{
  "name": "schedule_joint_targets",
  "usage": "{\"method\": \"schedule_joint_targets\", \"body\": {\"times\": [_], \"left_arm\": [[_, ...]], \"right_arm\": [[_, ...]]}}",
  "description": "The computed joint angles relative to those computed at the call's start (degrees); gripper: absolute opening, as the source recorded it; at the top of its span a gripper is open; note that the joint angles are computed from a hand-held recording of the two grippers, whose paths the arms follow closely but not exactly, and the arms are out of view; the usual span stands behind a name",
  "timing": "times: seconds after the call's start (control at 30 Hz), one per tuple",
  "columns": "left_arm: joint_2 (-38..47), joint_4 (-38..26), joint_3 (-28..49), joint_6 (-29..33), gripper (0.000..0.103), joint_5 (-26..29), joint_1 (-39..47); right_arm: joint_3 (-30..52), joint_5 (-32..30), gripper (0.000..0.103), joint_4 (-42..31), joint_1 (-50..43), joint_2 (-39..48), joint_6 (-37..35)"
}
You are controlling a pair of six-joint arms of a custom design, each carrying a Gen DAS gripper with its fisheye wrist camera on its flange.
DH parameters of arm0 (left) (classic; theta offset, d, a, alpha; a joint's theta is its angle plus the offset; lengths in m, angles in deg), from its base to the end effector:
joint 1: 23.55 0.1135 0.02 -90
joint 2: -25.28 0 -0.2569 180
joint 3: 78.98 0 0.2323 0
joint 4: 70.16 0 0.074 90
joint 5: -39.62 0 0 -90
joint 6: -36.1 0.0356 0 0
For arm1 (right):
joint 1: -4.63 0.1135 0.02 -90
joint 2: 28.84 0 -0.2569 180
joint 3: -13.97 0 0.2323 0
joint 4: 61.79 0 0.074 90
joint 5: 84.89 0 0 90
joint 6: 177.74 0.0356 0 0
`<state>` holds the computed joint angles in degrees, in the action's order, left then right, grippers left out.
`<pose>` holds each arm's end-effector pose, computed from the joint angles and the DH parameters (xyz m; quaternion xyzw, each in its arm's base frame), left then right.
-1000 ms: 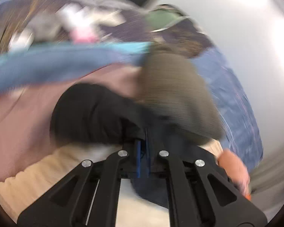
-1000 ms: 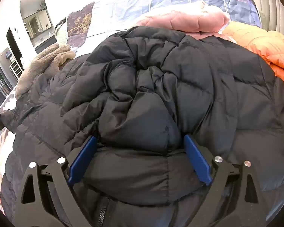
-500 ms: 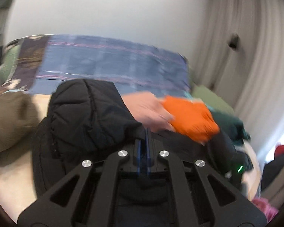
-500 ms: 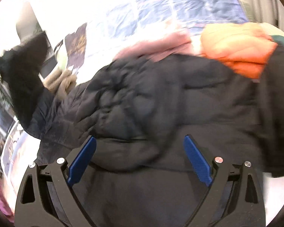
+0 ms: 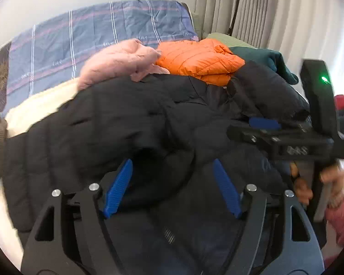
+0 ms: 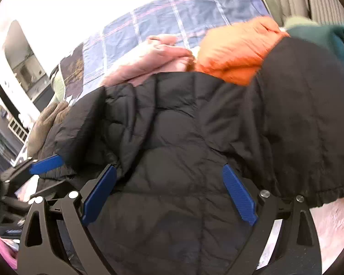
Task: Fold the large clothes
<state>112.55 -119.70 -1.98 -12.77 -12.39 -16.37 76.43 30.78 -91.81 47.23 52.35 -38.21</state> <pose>0.2881 0.0142 0.2405 0.3476 0.8484 -0.1860 0.3533 0.2096 0.1718 0.2130 0.1333 0.9061 0.1031 0.3880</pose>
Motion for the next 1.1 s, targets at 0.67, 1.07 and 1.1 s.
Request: {"method": "schedule_joint_targets", "body": {"times": [0.67,1.07,1.1], "left_arm": [[20.7,15.8,16.0,-14.2,0.073,-14.3,11.8],[25.8,20.2,13.6,-13.8,0.082,-7.6,13.5],[25.4,20.5,13.0,-13.7,0.082,-7.7,13.4]], "right_arm": [[49.4,8.2,0.094,-26.9,9.6,37.2,-9.1],[16.1,10.1,0.094,-18.4,2.0,14.5,27.4],[13.0,9.1,0.094,-18.3,1.3,11.8,30.1]]}}
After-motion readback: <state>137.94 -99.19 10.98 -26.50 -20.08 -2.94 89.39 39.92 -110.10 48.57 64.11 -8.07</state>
